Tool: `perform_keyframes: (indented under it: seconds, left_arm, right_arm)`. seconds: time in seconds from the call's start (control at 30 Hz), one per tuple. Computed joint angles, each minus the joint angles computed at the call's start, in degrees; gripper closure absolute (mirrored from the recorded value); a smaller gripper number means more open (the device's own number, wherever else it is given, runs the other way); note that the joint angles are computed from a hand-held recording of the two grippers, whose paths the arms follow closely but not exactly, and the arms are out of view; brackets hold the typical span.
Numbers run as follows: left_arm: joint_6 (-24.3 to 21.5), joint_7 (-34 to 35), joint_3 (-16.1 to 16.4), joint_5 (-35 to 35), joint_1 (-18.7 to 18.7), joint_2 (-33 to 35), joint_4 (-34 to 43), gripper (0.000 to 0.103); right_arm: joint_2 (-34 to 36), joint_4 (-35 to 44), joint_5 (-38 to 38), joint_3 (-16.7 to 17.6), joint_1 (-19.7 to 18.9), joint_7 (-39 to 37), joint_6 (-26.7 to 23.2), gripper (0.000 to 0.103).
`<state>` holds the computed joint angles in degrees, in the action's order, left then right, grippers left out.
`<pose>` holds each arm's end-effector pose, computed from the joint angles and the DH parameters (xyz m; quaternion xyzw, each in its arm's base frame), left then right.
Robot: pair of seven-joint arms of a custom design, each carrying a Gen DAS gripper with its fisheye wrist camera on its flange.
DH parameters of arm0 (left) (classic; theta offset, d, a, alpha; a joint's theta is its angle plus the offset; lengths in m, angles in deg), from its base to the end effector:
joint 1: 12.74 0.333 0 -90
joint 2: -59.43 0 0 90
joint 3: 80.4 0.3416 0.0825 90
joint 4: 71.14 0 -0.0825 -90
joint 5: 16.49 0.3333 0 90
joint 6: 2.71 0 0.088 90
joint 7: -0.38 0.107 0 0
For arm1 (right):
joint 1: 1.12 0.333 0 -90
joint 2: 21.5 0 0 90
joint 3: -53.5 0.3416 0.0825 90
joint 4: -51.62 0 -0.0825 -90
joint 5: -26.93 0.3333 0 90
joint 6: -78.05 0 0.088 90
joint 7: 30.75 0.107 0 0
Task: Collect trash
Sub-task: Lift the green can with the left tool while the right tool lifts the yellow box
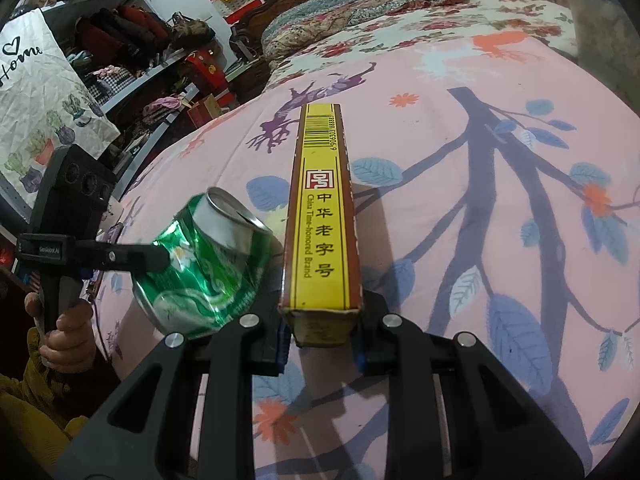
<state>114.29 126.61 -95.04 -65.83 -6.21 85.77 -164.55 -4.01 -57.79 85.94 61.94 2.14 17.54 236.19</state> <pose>0.6390 -0.1063 0.4270 0.5329 -0.7347 0.3485 0.2340 0.6116 0.0810 0.4380 -0.6627 0.6386 -0.0386 0.3894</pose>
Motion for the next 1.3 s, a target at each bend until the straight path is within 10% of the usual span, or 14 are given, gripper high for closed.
perform_keyframes:
  seconds: [0.57,0.7,1.3]
  left_arm:
    - [-0.98,3.17,1.03,-3.09,0.44,-3.33,-5.32,0.062]
    - [-1.67,3.12,1.48,-4.8,1.41,-2.78,-5.71,0.085]
    - [-2.89,5.17,0.81,-7.9,0.68,-2.66,-2.2,0.088]
  right_arm:
    - [8.09,13.53,-11.2,2.07,2.91,4.71,-4.19,0.077]
    - [7.95,13.65,-11.05,3.41,1.93,4.68,-3.29,0.077]
    - [-2.99,-0.82,7.45,0.24,-1.53,-4.79,2.99,0.077]
